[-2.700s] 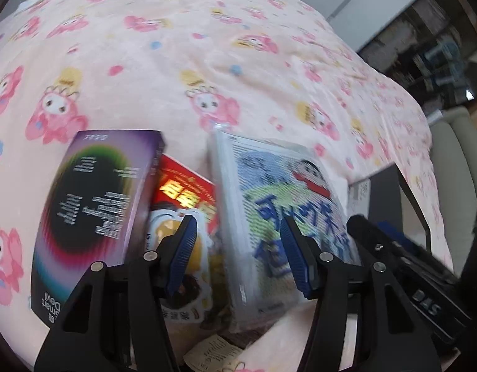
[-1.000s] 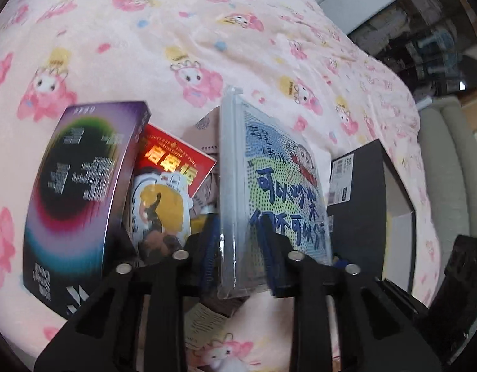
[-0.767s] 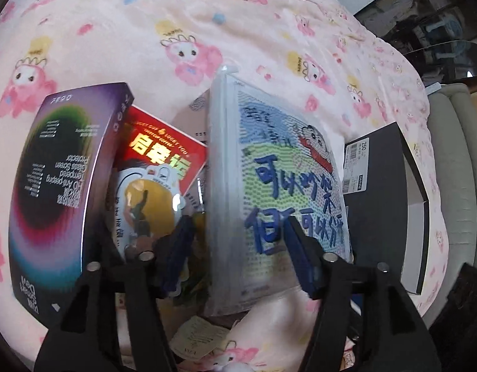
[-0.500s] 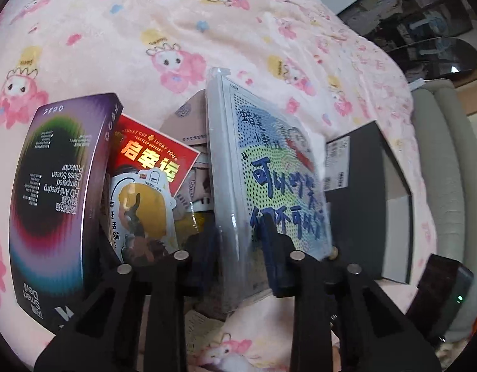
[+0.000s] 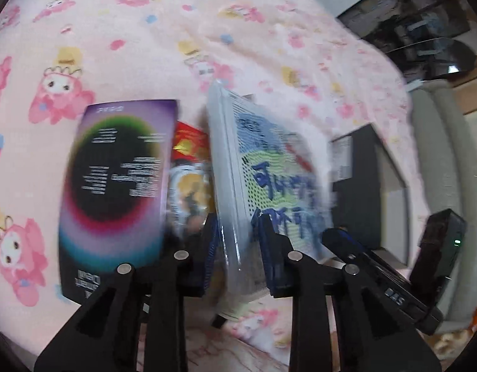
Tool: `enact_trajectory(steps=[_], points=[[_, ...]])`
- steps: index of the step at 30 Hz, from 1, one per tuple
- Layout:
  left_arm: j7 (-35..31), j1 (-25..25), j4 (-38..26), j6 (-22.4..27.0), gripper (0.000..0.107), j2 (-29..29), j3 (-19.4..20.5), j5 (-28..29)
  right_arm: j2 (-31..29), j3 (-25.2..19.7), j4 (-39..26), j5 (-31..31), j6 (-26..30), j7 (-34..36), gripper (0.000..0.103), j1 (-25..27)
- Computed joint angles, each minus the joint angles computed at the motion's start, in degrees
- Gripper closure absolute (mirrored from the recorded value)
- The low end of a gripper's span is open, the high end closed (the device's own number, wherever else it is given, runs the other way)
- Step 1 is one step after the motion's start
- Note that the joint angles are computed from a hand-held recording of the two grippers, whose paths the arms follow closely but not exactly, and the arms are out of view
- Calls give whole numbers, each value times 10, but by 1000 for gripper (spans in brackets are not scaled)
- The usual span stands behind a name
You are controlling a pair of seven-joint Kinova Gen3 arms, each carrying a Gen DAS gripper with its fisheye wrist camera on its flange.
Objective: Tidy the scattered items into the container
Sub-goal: 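Carry the Shin-chan packet with the right gripper toward the black DAPHNE box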
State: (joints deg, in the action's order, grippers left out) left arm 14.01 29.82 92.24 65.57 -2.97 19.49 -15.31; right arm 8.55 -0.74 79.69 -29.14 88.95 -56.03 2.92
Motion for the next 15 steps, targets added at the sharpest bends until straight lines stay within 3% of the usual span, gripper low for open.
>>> enact_trajectory(steps=[1,3,4,5,9,11,15], points=[[-6,-3,0,0,81,1,-5,8,0,-8,2,12,-8,-8,37,0],[-17,-13,9,-12,68,-1,-14,16,-11,-3,23,24,-33,-6,35,-11],[-16,-15,7,-7,56,3,-14,11,-11,-2,28,25,-39,-7,33,-13],[-18,-18,5,-1,53,9,-16,8,-5,-1,29,22,-35,-8,33,-12],[-57,-27,20,-33,61,15,-36,49,39,5,23,-24,3,-17,33,14],[-56,-26,10,-13,78,20,-26,34,49,3,25,-47,17,-3,37,33],[-27,11,-36,49,79,36,-8,-14,42,3,26,-85,42,50,46,69]])
